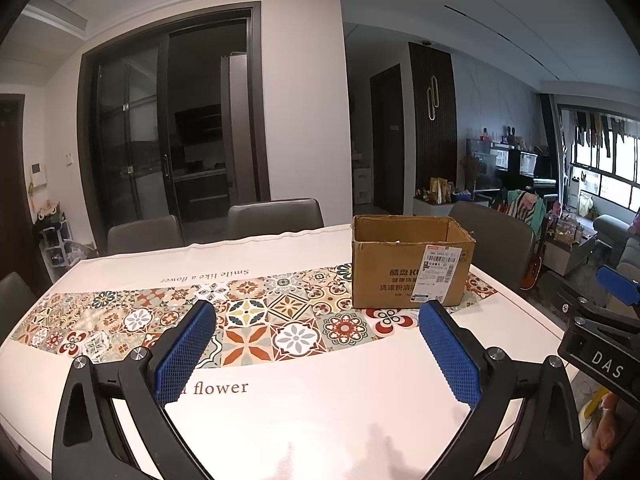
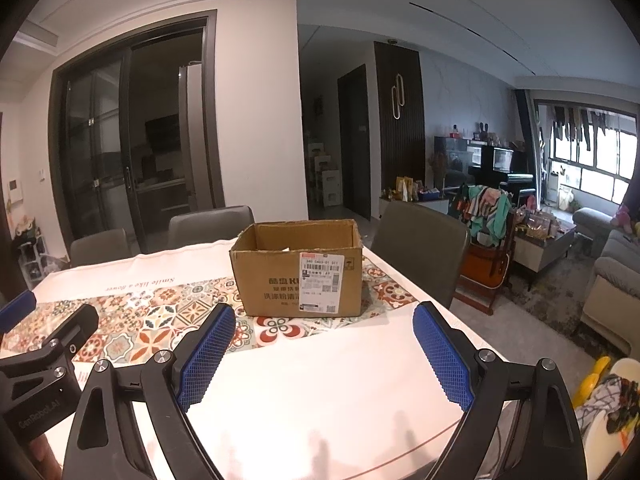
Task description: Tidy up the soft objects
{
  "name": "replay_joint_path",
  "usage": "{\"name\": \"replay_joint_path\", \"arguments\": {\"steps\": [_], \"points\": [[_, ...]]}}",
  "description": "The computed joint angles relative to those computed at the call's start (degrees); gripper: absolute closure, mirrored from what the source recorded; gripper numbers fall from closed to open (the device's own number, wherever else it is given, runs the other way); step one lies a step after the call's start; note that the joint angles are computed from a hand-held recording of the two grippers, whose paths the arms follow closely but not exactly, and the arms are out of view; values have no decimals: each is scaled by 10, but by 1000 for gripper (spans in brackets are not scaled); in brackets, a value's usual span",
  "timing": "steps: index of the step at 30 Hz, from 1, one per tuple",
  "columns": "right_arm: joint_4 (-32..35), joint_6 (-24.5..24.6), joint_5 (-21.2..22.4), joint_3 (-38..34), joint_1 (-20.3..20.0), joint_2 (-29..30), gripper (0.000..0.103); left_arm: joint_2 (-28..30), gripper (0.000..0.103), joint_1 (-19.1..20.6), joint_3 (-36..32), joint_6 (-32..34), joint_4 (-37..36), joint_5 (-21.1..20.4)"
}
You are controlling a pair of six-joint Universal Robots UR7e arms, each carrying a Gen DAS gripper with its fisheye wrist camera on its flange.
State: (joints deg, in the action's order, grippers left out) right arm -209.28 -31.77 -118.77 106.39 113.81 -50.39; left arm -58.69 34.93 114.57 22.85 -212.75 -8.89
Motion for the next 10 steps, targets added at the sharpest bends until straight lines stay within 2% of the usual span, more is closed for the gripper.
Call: {"name": "replay_joint_path", "arguments": {"steps": [10], "points": [[7,4,-4,-5,-2,6,11,-2,0,4,-1,-9,10,0]]}}
